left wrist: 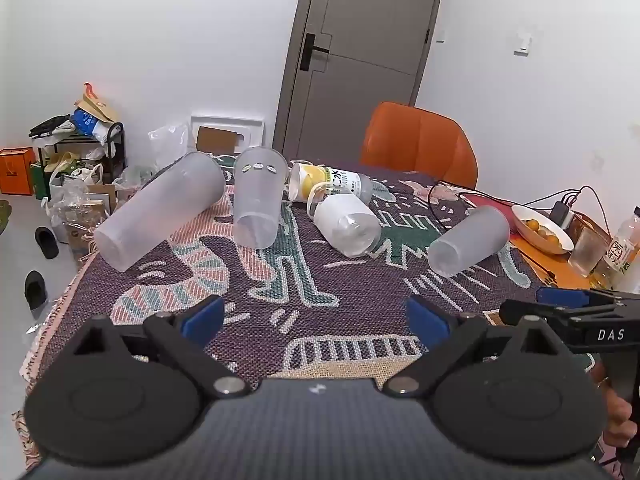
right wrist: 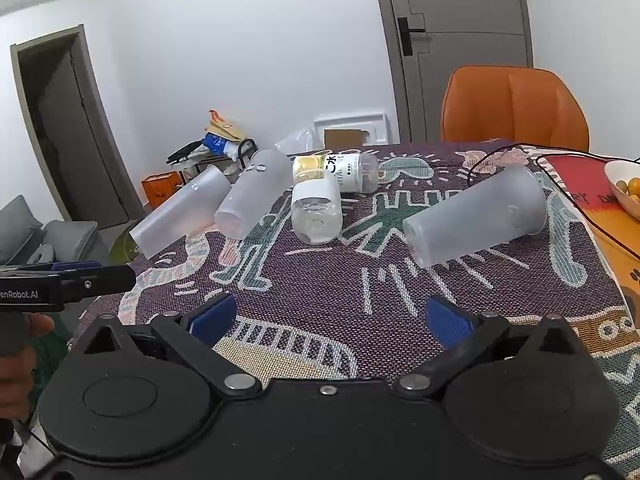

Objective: Flip cup upright

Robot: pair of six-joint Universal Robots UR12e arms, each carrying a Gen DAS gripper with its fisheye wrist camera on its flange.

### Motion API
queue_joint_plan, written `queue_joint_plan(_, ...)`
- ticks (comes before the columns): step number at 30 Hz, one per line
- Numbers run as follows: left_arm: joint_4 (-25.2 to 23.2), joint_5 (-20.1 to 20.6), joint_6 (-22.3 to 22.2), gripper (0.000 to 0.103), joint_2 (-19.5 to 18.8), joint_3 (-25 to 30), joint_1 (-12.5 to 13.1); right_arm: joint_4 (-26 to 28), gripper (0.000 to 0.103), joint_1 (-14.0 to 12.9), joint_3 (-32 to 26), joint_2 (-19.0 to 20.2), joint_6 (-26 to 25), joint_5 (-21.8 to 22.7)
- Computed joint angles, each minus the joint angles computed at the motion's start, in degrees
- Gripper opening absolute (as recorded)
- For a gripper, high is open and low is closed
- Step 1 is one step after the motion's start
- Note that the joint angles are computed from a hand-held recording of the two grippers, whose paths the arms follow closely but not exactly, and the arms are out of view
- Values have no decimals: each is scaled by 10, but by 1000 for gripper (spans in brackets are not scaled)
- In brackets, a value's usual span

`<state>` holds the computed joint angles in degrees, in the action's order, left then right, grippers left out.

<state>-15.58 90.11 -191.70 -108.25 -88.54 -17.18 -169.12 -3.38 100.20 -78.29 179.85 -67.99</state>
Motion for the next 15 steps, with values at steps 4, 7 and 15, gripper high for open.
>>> queue_joint_plan(4,2,0,1,97,2,-1,-1,-2,103,-1,1,-1,0,2)
queue_joint_plan(7,2,1,2,97,2,-1,-1,-2,103,0,1,-1,-1,3)
queue_joint_plan(15,7,1,2,97,5,-5,-1,-5,103,2,0,1,-2,1)
